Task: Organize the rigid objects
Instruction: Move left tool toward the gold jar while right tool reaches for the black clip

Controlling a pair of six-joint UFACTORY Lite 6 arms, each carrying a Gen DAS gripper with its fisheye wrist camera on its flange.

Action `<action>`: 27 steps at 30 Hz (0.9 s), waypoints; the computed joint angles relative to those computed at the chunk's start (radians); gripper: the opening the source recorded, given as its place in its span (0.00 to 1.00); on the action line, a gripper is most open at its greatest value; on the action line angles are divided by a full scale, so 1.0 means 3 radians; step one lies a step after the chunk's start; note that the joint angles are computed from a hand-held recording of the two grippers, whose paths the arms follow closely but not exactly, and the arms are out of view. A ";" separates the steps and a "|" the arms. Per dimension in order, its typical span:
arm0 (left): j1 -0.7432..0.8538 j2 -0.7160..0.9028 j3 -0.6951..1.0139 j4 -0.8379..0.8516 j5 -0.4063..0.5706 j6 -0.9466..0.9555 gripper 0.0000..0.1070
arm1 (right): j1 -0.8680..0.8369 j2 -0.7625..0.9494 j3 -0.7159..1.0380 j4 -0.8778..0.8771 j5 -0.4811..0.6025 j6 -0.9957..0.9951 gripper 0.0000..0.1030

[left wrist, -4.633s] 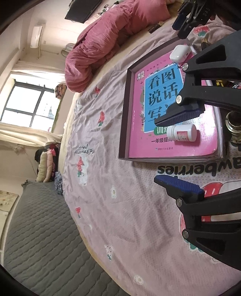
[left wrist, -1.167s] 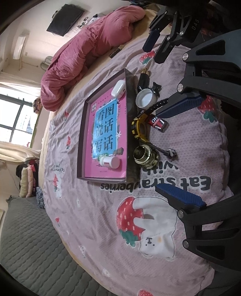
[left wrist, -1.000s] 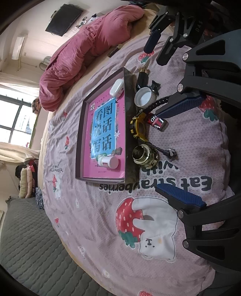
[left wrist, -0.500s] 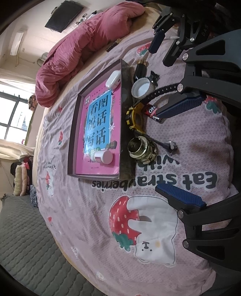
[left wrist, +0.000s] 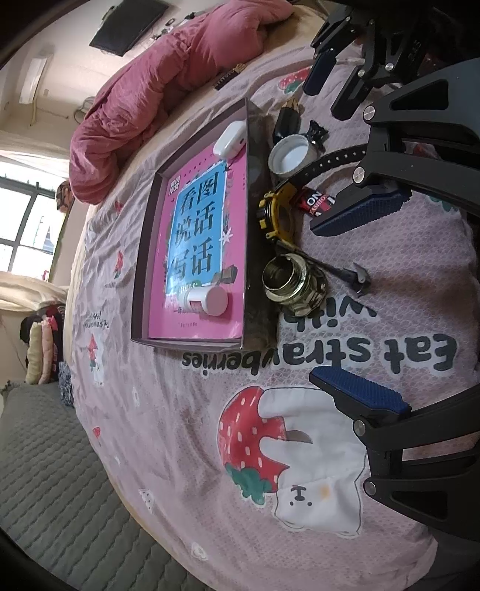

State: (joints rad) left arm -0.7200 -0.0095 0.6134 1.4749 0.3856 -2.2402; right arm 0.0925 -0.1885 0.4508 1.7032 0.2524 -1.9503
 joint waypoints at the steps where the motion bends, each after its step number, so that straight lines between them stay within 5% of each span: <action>1: 0.0003 0.0018 0.0009 0.0002 0.0004 -0.0004 0.69 | -0.0005 0.0011 0.0006 0.0001 0.0008 0.0002 0.61; 27: 0.0403 0.0710 0.0462 0.0864 -0.0189 -0.0650 0.69 | 0.0106 0.0369 0.0120 0.0815 -0.0034 -0.0802 0.61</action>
State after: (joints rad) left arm -0.5990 0.2035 0.7521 1.7340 0.3288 -2.4351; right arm 0.1242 -0.0779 0.4867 1.9476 0.2421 -2.1908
